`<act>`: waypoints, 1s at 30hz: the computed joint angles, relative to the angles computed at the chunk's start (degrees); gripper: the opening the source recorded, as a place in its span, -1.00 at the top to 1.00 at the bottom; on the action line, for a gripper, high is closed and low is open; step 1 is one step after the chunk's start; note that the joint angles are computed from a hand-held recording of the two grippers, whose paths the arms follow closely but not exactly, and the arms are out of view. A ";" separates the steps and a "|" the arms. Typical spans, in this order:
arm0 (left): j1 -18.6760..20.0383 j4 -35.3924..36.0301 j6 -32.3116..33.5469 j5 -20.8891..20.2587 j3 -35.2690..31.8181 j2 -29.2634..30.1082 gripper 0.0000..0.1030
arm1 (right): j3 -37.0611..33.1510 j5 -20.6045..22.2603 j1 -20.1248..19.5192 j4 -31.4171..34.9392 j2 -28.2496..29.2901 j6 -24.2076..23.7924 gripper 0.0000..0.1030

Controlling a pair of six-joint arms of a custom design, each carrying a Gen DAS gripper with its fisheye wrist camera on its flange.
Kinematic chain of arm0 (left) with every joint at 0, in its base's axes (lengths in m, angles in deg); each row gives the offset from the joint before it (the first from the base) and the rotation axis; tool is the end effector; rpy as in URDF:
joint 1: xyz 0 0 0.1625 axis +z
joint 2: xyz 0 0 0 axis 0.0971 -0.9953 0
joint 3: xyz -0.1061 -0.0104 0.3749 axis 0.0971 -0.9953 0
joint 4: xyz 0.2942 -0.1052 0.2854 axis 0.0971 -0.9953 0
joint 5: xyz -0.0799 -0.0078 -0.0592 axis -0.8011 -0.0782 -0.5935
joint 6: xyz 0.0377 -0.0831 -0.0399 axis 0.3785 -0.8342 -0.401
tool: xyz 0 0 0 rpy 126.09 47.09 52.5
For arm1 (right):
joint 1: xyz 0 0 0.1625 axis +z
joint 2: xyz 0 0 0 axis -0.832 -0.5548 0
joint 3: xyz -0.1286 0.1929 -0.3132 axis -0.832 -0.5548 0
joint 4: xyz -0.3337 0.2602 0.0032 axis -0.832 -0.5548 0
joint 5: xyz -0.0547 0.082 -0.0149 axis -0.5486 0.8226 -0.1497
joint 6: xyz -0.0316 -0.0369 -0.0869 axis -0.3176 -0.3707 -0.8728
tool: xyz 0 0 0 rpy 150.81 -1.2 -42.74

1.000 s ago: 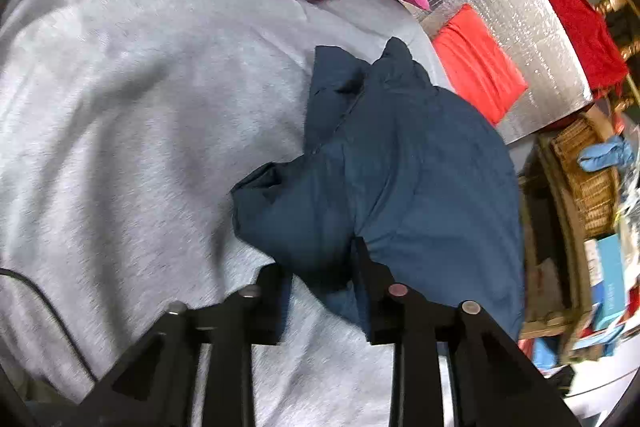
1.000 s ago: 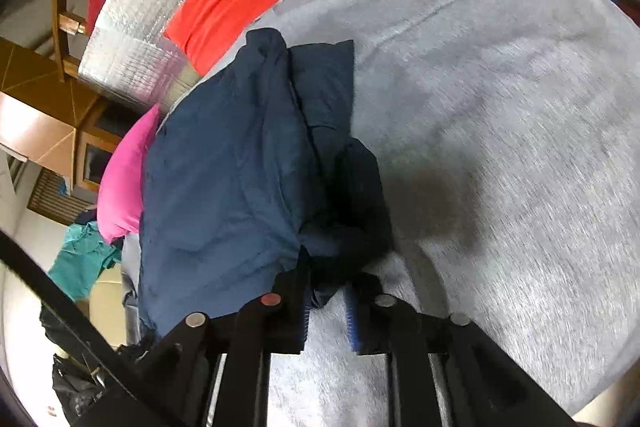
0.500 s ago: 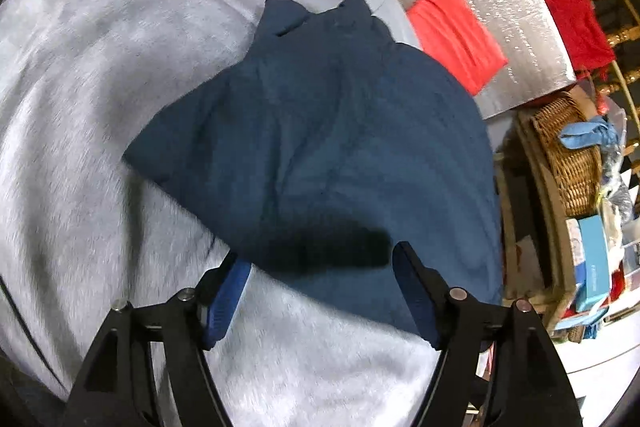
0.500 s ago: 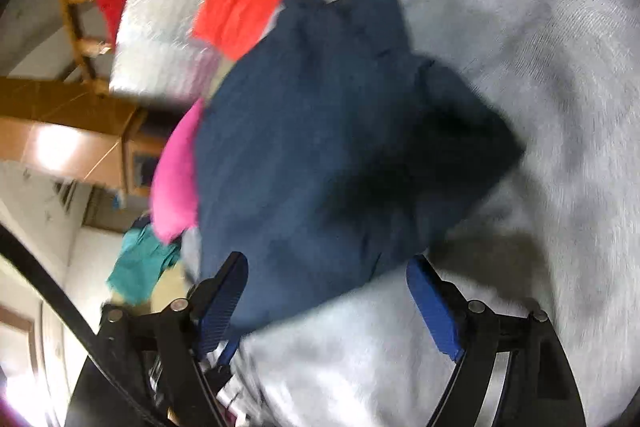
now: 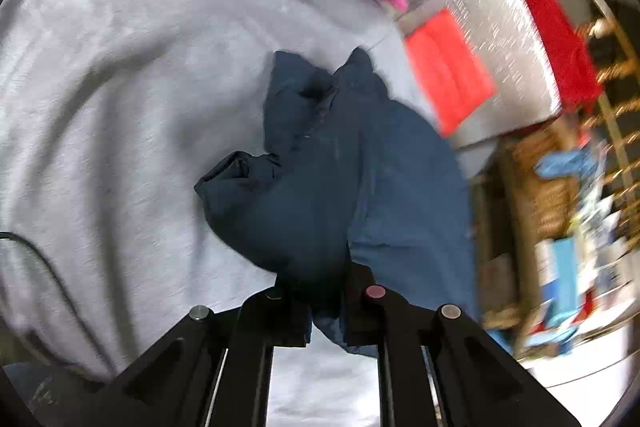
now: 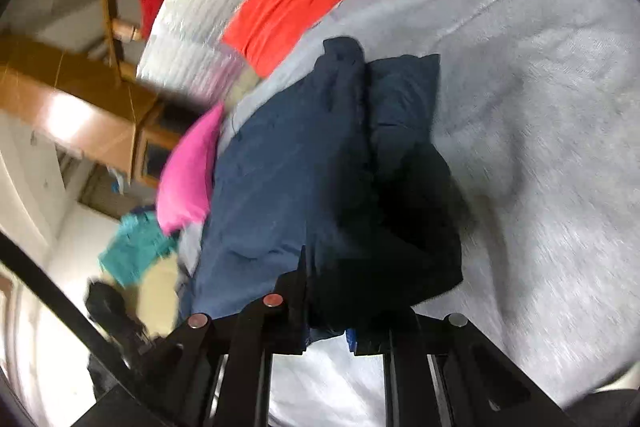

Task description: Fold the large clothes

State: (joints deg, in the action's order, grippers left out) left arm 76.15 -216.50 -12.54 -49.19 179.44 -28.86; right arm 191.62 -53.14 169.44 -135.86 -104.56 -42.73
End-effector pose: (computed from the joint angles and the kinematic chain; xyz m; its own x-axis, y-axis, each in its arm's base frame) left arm 0.0882 -0.4511 0.3965 -0.9814 -0.1904 -0.0227 -0.1512 0.8412 -0.5191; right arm 0.2420 -0.3348 0.0602 -0.9570 0.2826 -0.0654 0.2415 0.6514 -0.7193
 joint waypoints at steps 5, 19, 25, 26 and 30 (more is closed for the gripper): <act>-3.21 3.86 2.34 9.13 2.37 -3.19 0.20 | 1.62 4.54 -3.84 4.75 -1.48 6.29 0.20; -15.65 1.14 4.73 21.07 3.71 -14.15 -0.65 | -5.00 -12.32 7.67 25.09 -11.68 -3.06 -0.88; -8.14 -1.83 15.95 21.88 -8.49 8.91 -0.65 | -10.08 -6.45 -4.16 30.61 -12.36 -5.36 -0.88; -6.67 -1.28 16.34 22.00 -10.72 11.90 -0.65 | -10.33 -5.34 -6.17 31.33 -11.88 -5.61 -0.88; -0.67 2.07 14.99 16.70 -17.51 18.84 -0.65 | -8.23 6.90 -13.82 29.32 -11.14 -4.04 -0.87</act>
